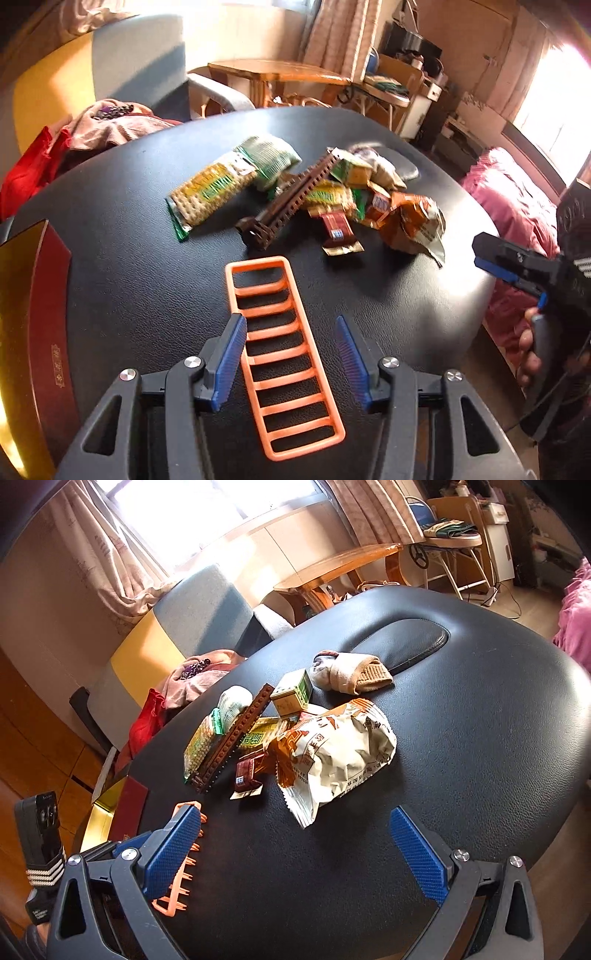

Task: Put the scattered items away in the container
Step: 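Grasp the orange rack with the left tool and lift it, then grasp the white-and-orange snack bag with the right tool while left holds rack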

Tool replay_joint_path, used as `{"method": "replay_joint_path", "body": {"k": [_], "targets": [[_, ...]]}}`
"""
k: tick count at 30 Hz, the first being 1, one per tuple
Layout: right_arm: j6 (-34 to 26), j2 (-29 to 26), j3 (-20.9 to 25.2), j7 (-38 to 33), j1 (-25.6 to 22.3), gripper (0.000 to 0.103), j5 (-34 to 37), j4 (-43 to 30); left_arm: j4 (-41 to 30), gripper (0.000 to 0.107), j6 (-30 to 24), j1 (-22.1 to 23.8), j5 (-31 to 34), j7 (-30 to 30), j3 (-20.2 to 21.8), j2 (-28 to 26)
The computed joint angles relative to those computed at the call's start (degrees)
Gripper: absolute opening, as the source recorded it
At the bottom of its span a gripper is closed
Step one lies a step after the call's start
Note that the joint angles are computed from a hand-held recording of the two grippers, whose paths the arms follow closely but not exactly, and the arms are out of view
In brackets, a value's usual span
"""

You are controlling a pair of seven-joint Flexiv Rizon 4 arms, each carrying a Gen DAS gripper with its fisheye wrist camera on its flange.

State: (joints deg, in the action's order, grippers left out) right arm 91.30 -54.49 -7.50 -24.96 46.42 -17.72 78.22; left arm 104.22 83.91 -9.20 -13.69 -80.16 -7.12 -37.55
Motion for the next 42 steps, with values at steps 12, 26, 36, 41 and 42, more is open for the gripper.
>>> {"method": "replay_joint_path", "body": {"k": [12, 26, 36, 41, 42], "targets": [[-6.43, -1.70, -3.73, 3.24, 1.21, 0.103, -4.30, -5.30, -2.82, 0.052, 0.19, -6.06, 4.53, -10.60, 9.14, -1.50], [-31.50, -12.73, 7.85, -11.10, -5.44, 0.103, -6.21, -29.85, -2.52, 0.052, -0.74, -2.27, 5.38, -10.26, 5.90, -1.69], [-26.32, -5.40, 3.08, -6.52, -2.67, 0.088, -8.67, -15.47, 4.38, 0.052, 4.58, 9.75, -0.67, -0.78, -8.31, 0.56], [-24.41, -4.48, 4.66, -6.80, -3.50, 0.093, -9.16, -13.49, 3.30, 0.052, 1.04, 9.29, -2.28, 2.10, -8.38, 0.44], [-23.64, -4.54, 5.30, -6.70, -3.90, 0.099, -8.60, -13.43, 2.25, 0.052, 0.14, 6.76, -1.82, 1.59, -5.60, 0.26]]}}
